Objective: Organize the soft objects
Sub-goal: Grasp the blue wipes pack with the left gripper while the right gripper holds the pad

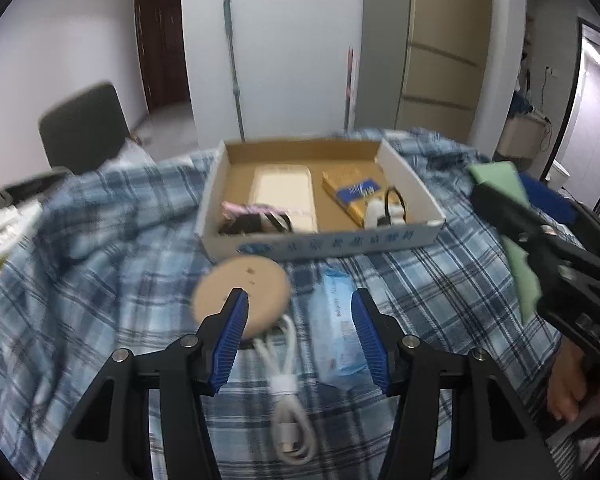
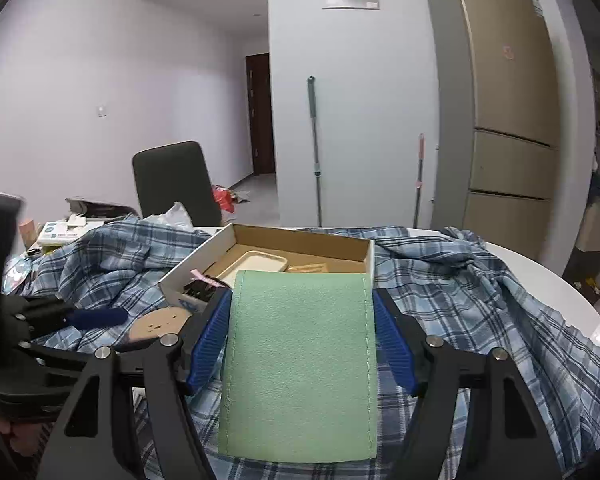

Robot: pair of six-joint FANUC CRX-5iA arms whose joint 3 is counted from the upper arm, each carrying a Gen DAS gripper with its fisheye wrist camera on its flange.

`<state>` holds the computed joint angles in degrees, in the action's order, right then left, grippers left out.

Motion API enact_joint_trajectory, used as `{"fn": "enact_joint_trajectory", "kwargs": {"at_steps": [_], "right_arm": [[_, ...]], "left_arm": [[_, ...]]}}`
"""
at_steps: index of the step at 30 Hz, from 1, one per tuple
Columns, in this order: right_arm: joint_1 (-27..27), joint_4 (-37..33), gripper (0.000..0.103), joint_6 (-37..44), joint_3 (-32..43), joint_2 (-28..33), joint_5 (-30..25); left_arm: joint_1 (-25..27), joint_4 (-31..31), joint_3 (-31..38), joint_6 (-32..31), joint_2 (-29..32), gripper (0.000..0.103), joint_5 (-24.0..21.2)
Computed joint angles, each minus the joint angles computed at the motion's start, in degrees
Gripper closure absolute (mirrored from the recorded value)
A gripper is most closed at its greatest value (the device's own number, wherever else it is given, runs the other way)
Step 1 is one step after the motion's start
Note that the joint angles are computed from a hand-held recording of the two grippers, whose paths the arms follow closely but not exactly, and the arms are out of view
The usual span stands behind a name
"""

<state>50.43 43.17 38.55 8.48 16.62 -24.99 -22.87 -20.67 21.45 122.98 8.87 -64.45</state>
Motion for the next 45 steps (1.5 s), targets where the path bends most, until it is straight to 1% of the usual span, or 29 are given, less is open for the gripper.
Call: {"fn": "enact_joint_trajectory", "kwargs": {"at_steps": [1, 3, 6, 8, 10, 15, 18, 20, 24, 27, 29, 31, 33, 37, 39, 42, 43, 45], "right_arm": [[-0.05, 1.25, 0.034, -1.16, -0.10, 0.12, -0.40], [0.14, 1.82, 0.034, -1.28, 0.71, 0.80, -2.20], [0.54, -0.24, 0.034, 1.24, 2.49, 1.75, -4.88], [0.61, -0.80, 0.034, 1.97, 2.90, 1.97, -5.39], [0.65, -0.35, 0.034, 1.88, 2.81, 1.98, -5.48], [0.95, -1.21, 0.034, 3.01, 3.51, 2.37, -6.42], [1.06, -2.68, 0.034, 4.41, 4.40, 2.78, -7.17], [1.06, -2.73, 0.034, 4.44, 4.52, 2.86, -7.36], [1.10, -2.79, 0.034, 4.48, 4.59, 2.90, -7.58], [1.20, -2.84, 0.034, 4.68, 4.74, 3.03, -7.90], [1.26, -2.88, 0.034, 4.81, 4.84, 3.14, -8.10], [1.26, -2.52, 0.034, 4.46, 4.67, 3.09, -8.01], [1.16, -1.74, 0.034, 3.59, 4.07, 2.85, -7.49], [0.93, -0.26, 0.034, 1.83, 3.16, 2.47, -6.67], [0.84, 0.74, 0.034, 0.76, 2.64, 2.26, -6.24], [0.62, 3.27, 0.034, -1.76, 1.25, 1.66, -4.95], [0.53, 4.09, 0.034, -2.55, 0.79, 1.45, -4.45], [0.21, 7.02, 0.034, -5.32, -0.87, 0.76, -2.78]], "left_arm": [[0.48, 1.08, 1.19, 0.00, 1.19, 0.047, -0.99], [1.29, 3.03, 1.67, -0.58, 2.31, 0.047, -0.27], [1.03, 2.12, 2.28, -1.15, 3.47, 0.048, -0.12], [1.95, 5.17, 1.09, -2.59, 3.74, 0.050, 0.80], [2.89, 7.81, -0.67, -2.64, 3.31, 0.050, 2.29], [2.62, 8.28, -0.67, -4.16, 3.74, 0.051, 2.27], [2.24, 8.37, 0.37, -5.25, 4.80, 0.053, 1.09], [2.47, 9.28, 0.65, -6.10, 5.27, 0.061, 0.51], [3.18, 10.76, 0.55, -6.38, 5.62, 0.064, 0.15], [3.28, 10.71, 0.34, -6.29, 5.54, 0.072, 0.35], [3.45, 11.11, -0.13, -6.59, 5.27, 0.076, 1.01], [3.55, 11.36, -1.24, -6.89, 4.44, 0.078, 2.55], [3.01, 10.07, -2.08, -6.09, 3.36, 0.079, 4.00], [1.06, 5.18, -4.90, -3.46, -0.21, 0.080, 9.30], [-0.51, 0.95, -6.09, -1.01, -2.09, 0.080, 12.06], [-3.88, -8.57, -7.84, 5.45, -5.17, 0.080, 16.45], [-4.43, -10.32, -8.21, 6.84, -5.68, 0.080, 17.43], [-6.32, -16.74, -9.37, 12.18, -7.35, 0.080, 19.60]]}}
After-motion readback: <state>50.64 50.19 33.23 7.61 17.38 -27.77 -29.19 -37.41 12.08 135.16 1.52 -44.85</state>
